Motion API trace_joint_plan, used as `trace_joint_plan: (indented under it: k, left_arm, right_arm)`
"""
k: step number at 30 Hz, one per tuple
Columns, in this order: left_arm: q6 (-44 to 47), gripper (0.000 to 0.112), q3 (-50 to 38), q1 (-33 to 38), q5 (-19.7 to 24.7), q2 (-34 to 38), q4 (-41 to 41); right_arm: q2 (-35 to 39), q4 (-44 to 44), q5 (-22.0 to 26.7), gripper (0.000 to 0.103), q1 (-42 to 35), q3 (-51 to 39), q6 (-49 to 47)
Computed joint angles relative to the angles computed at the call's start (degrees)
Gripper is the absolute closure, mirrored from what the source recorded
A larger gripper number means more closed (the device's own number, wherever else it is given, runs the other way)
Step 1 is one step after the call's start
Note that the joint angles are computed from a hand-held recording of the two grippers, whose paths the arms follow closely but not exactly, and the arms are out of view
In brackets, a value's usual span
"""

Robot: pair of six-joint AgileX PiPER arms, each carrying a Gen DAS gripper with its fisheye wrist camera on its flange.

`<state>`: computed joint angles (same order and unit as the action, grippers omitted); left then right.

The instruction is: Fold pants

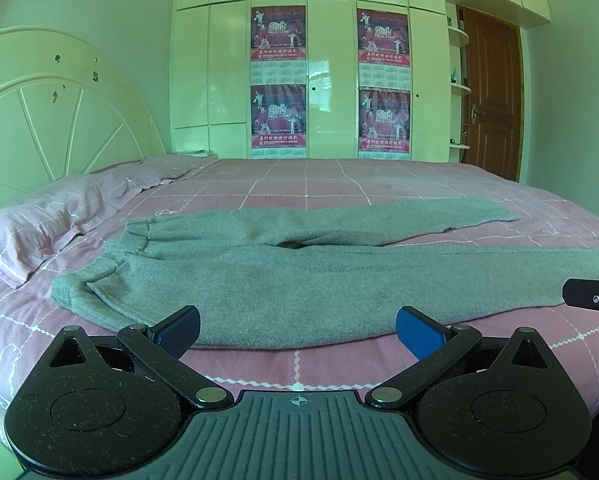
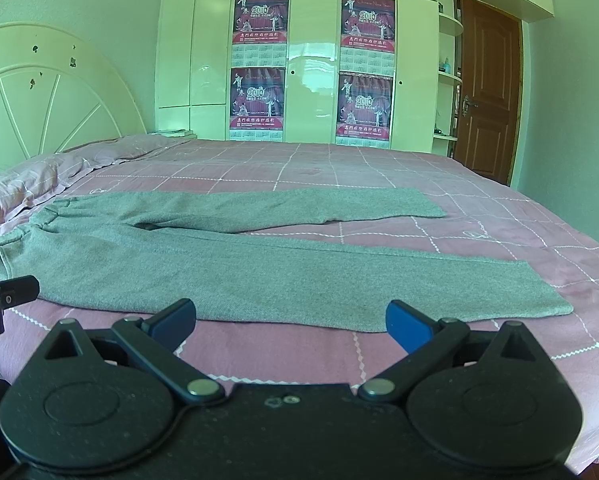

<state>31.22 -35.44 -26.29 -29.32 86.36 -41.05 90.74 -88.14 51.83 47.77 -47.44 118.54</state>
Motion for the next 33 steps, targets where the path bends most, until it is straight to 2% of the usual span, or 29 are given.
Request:
trace_joint_plan:
  k: [33]
  left_arm:
    - [-0.1, 0.009, -0.1, -0.1, 0.1, 0.0, 0.2]
  right_arm:
    - [0.2, 0.2, 0.2, 0.007, -0.1, -0.4, -0.1]
